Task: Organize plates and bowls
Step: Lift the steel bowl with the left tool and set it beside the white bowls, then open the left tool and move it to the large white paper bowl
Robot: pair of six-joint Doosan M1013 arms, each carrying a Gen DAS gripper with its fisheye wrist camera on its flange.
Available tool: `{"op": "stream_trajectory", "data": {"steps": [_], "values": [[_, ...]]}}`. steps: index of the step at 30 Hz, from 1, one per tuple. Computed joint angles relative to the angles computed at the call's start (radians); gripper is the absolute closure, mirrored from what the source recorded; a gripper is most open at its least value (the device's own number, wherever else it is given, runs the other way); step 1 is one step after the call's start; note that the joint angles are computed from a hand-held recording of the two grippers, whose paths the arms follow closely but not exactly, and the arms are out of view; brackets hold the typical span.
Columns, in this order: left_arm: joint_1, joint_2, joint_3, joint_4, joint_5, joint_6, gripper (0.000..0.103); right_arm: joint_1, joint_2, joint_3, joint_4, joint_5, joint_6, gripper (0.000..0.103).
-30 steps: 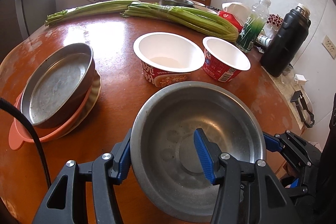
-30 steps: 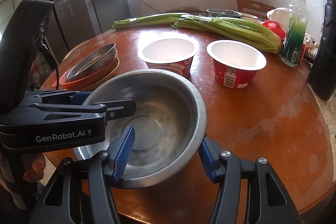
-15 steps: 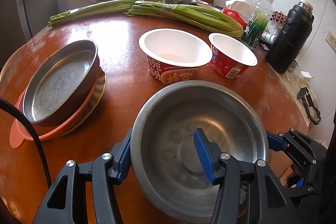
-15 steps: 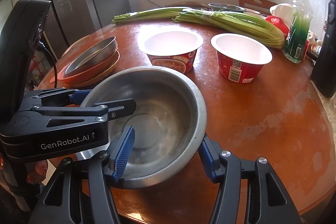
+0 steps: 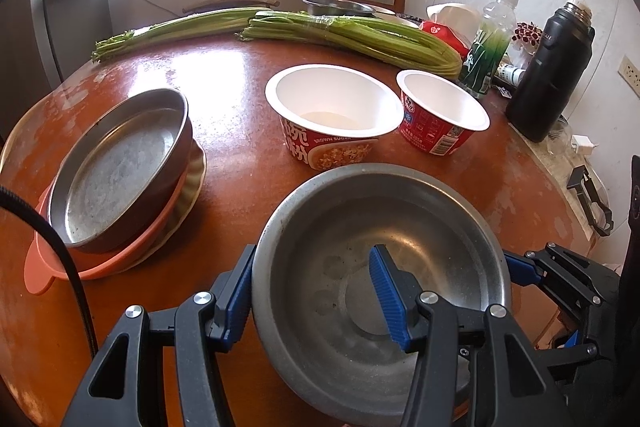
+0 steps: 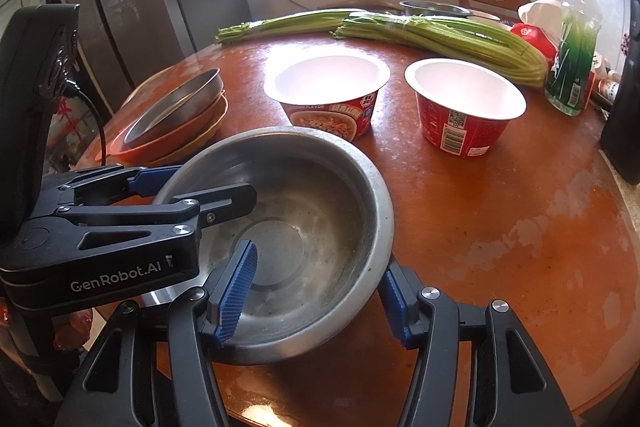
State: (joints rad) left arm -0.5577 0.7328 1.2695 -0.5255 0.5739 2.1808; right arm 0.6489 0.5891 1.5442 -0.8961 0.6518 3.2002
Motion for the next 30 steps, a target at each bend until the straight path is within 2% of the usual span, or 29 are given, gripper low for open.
{"op": "stream_trajectory", "data": {"steps": [9, 15, 21, 30], "values": [[0.007, -0.028, 0.027, -0.060, -0.037, 0.060, 0.047, -0.012, -0.029, 0.038, -0.073, -0.039, 0.127, 0.042], [0.013, -0.034, 0.024, -0.093, -0.052, 0.082, 0.046, -0.020, -0.038, 0.043, -0.096, -0.055, 0.160, 0.042], [0.012, -0.020, -0.023, -0.047, -0.043, 0.022, 0.045, -0.043, -0.042, 0.036, -0.084, -0.089, 0.171, 0.042], [0.009, 0.027, -0.135, 0.037, 0.032, -0.079, 0.045, -0.075, -0.029, -0.006, -0.009, -0.117, 0.090, 0.042]]}}
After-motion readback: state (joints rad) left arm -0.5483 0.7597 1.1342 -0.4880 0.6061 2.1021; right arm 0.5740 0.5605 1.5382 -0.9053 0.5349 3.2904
